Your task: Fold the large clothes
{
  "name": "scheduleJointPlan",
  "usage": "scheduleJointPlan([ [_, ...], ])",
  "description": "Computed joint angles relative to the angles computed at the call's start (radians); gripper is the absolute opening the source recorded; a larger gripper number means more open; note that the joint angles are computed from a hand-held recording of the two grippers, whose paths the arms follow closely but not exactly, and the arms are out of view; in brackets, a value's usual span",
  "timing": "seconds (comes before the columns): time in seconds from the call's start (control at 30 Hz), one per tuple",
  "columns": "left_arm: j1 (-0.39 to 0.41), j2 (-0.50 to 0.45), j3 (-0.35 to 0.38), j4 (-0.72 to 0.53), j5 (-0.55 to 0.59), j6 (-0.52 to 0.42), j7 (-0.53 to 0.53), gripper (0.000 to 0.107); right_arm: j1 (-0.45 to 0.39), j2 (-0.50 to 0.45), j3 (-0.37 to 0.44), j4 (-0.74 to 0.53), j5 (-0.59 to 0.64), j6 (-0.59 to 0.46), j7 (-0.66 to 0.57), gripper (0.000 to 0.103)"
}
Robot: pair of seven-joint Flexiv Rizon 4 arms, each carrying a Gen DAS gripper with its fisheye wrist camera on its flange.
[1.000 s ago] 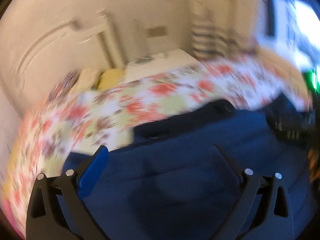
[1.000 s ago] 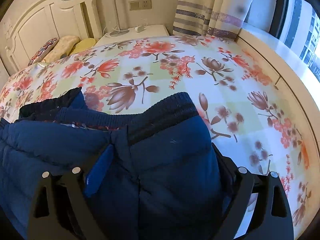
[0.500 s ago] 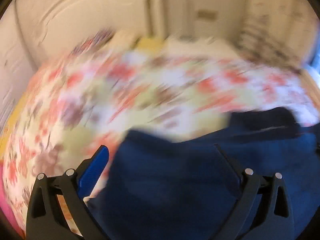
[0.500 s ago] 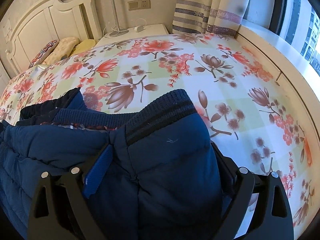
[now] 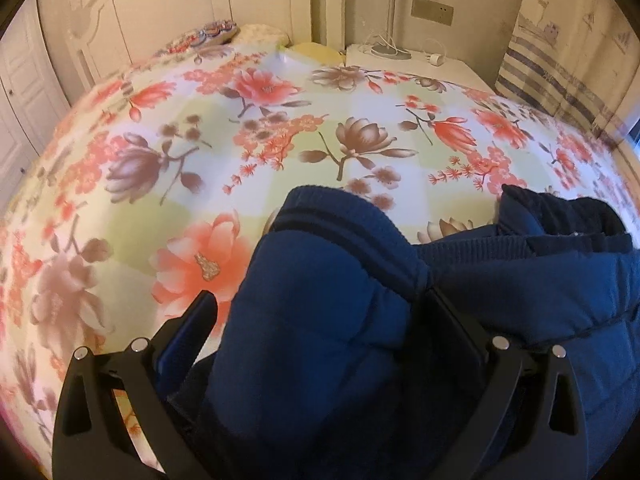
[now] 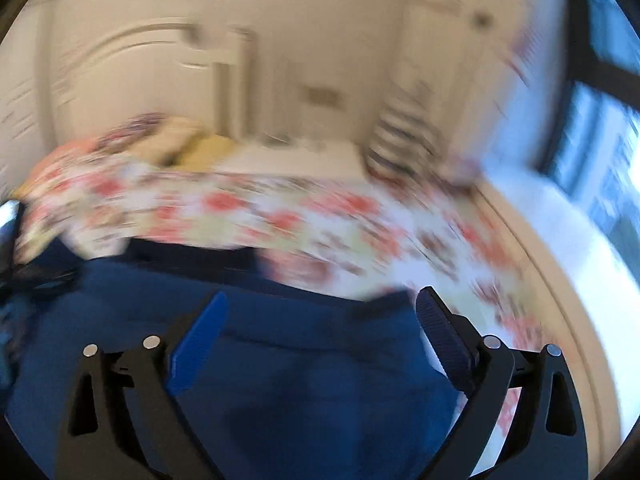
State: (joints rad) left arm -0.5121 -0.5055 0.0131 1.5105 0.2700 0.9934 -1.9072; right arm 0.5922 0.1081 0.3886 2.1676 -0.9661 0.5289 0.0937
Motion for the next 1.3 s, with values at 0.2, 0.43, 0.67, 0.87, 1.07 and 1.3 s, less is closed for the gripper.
scheduleJointPlan([
  [0.2, -0.036, 0.002, 0.033, -0.024, 0.082, -0.022, -0.047, 0.101, 0.077, -0.199, -0.037, -0.076, 0.049, 0.092, -0.166, 0.097],
  [0.43, -0.012, 0.006, 0.007, -0.01, 0.06, -0.012, -0.036, 0.101, 0.007, 0.032, -0.02, 0.1, 0.142, 0.097, 0.008, 0.097],
  [0.67, -0.011, 0.005, 0.008, -0.008, 0.051, -0.008, -0.028, 0.101, -0.126, 0.159, -0.027, 0.306, 0.226, 0.371, 0.132, 0.099],
  [0.87, -0.032, 0.048, 0.036, 0.012, 0.077, -0.023, -0.074, 0.1, -0.108, 0.161, 0.04, 0.242, 0.259, 0.182, 0.118, 0.098],
  [1.07, -0.042, 0.266, -0.043, 0.256, 0.136, 0.23, -0.083, 0.101, -0.033, 0.132, 0.097, 0.125, 0.134, 0.086, 0.038, 0.098],
  [1.3, -0.156, 0.228, -0.041, 0.291, 0.342, 0.215, -0.188, 0.101, 0.073, -0.045, 0.046, 0.077, 0.08, 0.108, -0.019, 0.098],
])
